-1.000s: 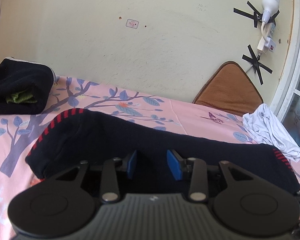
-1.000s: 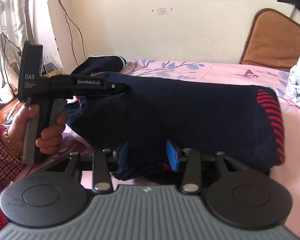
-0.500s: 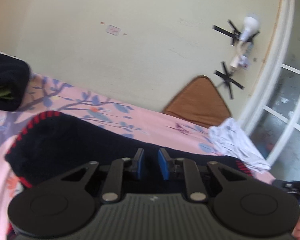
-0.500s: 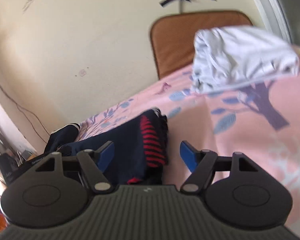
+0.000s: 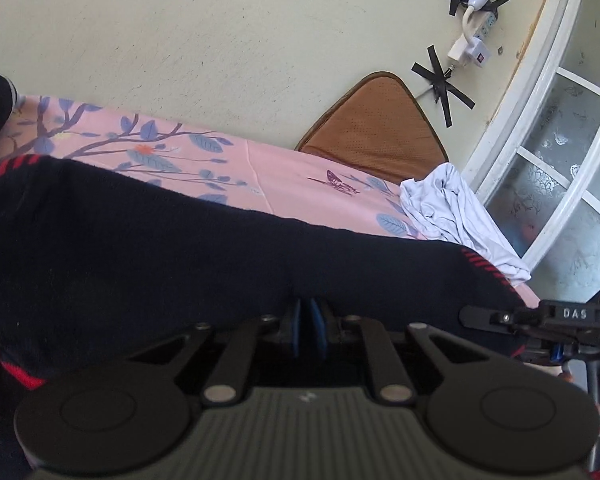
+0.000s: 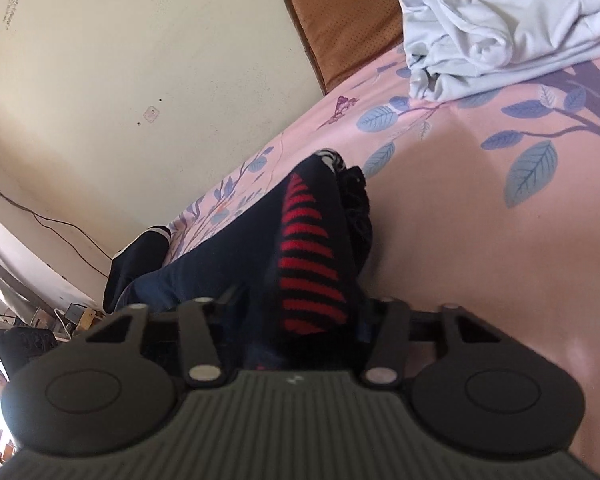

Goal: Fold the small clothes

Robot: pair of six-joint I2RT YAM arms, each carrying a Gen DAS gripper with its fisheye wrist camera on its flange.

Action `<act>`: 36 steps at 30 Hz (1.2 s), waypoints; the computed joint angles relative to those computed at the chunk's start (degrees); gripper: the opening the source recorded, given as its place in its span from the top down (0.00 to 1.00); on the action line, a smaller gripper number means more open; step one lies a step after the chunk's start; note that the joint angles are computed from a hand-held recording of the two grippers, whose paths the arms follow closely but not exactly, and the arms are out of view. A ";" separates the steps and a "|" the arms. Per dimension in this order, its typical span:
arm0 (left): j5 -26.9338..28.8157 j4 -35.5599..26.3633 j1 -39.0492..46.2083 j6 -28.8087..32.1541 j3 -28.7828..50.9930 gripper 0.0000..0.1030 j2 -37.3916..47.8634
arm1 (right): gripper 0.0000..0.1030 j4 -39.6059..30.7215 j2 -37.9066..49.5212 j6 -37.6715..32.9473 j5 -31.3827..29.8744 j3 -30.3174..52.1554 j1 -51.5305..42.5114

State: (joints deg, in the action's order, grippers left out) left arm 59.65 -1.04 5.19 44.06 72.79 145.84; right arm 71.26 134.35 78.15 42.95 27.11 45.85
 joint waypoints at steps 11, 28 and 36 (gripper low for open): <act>1.50 -8.44 2.57 2.13 2.93 0.90 -0.18 | 0.73 -17.95 -13.90 -28.69 -10.60 17.61 -2.76; 13.89 -26.13 23.93 0.42 28.13 0.89 10.27 | 0.42 -56.99 11.71 -42.85 -38.31 69.34 -9.23; 19.90 -27.67 20.86 7.85 21.72 0.79 5.16 | 0.39 -33.59 -3.16 -40.55 -33.00 43.60 -9.71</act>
State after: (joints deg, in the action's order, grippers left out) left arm 79.55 -28.71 26.05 51.91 94.51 151.00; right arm 37.67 131.19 37.60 9.95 70.71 36.13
